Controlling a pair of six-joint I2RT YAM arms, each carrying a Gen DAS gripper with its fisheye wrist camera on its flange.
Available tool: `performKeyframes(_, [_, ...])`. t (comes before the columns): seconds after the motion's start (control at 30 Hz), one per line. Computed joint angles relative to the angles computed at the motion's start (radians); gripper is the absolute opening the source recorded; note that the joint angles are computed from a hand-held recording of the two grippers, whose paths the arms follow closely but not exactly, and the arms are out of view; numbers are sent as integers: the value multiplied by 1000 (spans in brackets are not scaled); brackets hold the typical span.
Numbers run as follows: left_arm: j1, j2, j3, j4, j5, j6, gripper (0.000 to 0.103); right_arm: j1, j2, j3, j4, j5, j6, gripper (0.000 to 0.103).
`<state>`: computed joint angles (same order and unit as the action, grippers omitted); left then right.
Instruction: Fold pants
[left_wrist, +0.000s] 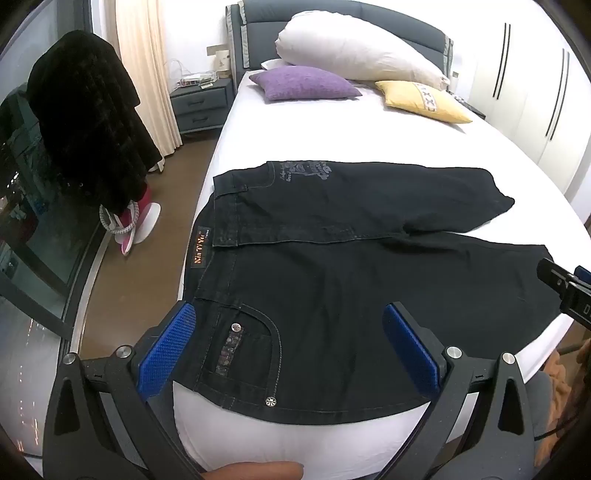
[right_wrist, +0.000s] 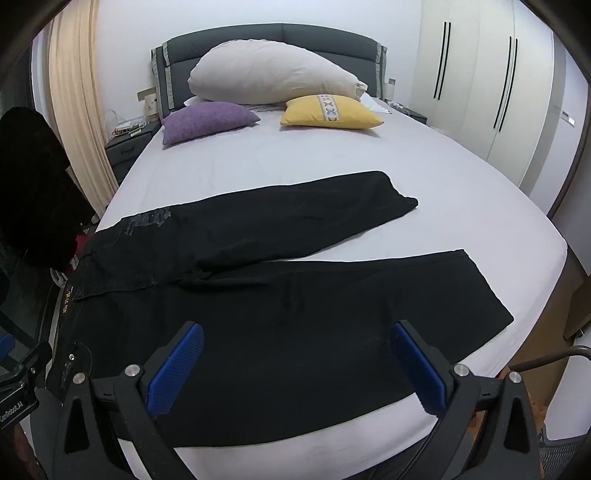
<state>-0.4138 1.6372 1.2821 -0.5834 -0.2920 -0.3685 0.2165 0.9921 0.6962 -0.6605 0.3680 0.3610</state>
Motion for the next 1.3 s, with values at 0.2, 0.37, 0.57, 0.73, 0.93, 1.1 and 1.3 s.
performKeyframes(0.2, [3, 3, 4, -1, 3, 2, 103, 14, 11, 2, -3, -1, 6, 103])
performKeyframes(0.37, [4, 3, 4, -1, 3, 3, 103, 16, 13, -1, -1, -5, 8, 103])
performKeyframes(0.57, [3, 2, 3, -2, 2, 2, 103, 16, 17, -3, 2, -12, 7, 103])
performKeyframes(0.73, [2, 3, 4, -2, 1, 1, 103, 27, 20, -5, 1, -9, 16, 103])
performKeyframes(0.93, [2, 3, 4, -3, 1, 2, 103, 33, 22, -6, 1, -10, 20, 103])
performKeyframes(1.1, [2, 3, 3, -2, 1, 2, 103, 35, 22, -6, 0, -10, 22, 103])
performKeyframes(1.3, [2, 3, 5, -5, 1, 1, 103, 36, 24, -5, 0, -10, 23, 103])
